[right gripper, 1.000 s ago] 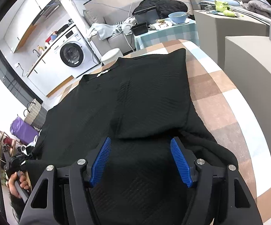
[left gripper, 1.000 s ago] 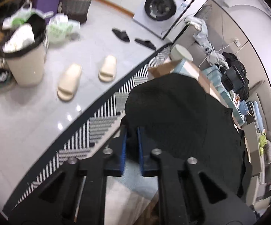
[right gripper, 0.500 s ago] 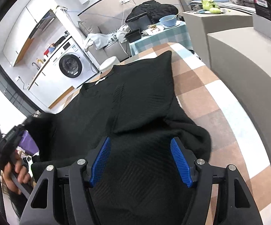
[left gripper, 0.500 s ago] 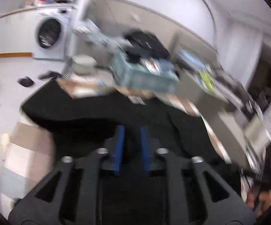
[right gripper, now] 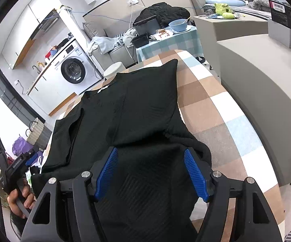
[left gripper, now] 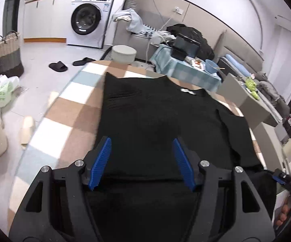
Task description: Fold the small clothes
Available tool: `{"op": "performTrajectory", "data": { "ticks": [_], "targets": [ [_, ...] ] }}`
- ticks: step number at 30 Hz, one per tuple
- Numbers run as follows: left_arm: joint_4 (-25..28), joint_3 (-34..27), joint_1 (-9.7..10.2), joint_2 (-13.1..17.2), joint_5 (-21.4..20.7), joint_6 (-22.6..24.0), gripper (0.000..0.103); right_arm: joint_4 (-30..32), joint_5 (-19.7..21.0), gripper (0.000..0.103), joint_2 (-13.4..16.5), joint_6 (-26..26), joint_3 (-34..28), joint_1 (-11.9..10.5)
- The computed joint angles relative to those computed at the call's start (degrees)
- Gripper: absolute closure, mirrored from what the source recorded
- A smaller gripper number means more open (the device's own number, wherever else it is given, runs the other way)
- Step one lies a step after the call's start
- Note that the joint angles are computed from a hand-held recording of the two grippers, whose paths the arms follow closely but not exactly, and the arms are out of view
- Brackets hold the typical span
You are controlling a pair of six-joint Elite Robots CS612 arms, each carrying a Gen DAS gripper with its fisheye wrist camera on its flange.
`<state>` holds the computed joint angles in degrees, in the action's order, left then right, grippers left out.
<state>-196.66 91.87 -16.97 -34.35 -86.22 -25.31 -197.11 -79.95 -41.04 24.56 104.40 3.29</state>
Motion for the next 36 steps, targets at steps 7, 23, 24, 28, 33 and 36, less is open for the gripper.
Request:
{"op": "performTrajectory", "data": {
  "ticks": [7,23,24,28,33,36],
  "targets": [
    [-3.6,5.3,0.22,-1.8,3.9,-1.0,0.028,0.3,0.8,0.031,-1.2,-4.0,1.5,-0.4],
    [-2.8,14.7,0.73,-4.2,8.0,-4.7,0.027,0.3,6.1,0.098,-1.3,-7.7,5.6,-3.2],
    [-2.6,14.9,0.87,-4.2,7.3,-4.5,0.027,0.3,3.8,0.098,-1.2,-6.1,5.3,-3.5],
    [-0.1,14.2,1.29,-3.6,4.6,-4.5,0.027,2.3,4.4,0.068,-0.8,-3.8,5.3,-4.9],
    [-0.4,13.0,1.43,-2.1,2.2,-5.4,0.056,-0.5,10.7,0.050,-0.2,-5.8,6.8,-5.7],
    [-2.1,12.6,1.11,-1.4,3.0,-5.1,0.093,-0.6,8.7,0.050,0.4,-7.2,5.6,-4.8]
  ]
}}
